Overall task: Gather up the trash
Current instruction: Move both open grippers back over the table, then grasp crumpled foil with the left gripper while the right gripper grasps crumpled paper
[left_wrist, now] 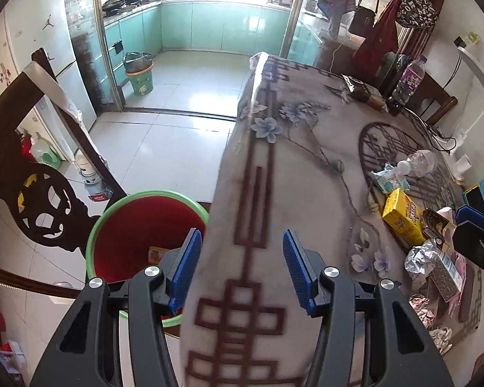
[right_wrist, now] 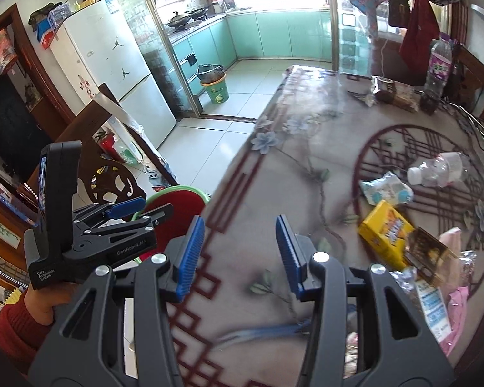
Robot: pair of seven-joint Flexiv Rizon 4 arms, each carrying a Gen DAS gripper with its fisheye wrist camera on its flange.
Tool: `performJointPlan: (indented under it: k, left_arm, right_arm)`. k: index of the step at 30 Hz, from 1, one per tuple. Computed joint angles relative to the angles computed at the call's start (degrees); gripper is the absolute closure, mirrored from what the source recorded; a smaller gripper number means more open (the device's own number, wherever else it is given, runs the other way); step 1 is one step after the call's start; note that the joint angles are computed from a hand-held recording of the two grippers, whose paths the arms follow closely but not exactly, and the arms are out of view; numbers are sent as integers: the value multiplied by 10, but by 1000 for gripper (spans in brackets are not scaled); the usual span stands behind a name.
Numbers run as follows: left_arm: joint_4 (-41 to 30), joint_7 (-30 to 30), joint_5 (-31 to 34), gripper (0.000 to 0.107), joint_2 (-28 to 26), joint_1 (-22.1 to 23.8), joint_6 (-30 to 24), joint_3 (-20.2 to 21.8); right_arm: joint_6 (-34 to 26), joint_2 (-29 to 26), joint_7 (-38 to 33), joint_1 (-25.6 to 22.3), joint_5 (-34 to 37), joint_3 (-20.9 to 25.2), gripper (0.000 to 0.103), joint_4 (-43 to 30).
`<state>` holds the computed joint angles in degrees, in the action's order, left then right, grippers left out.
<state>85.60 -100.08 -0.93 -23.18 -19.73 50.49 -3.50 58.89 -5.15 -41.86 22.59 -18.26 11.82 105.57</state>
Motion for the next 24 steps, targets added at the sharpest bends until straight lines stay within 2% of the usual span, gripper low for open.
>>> performJointPlan:
  k: [6,12,16,19,24]
  left_arm:
    - [-32,-81,42,56,-15,-57,-17,2]
    - [-65,-141,77,56,-32,-106,-34,-2]
    - [-86,-154,87,56,-41,-126,-54,-7]
    - [-96,-143,91,48,-44,-136,-65,-13]
    - [-109,-132,103,40,-45,-148,-79,-13]
  right_arm:
    - [8,71,-87,-41,81,-3,58,70]
    - [-11,140,-172,-76,155,-21,58,134]
    - [-45,193,-211,-94,191,-33,58,174]
    - [-73,227,-234,-101,214,-41,56,197]
    - [-148,293,-305,-82,278,-52,51,233]
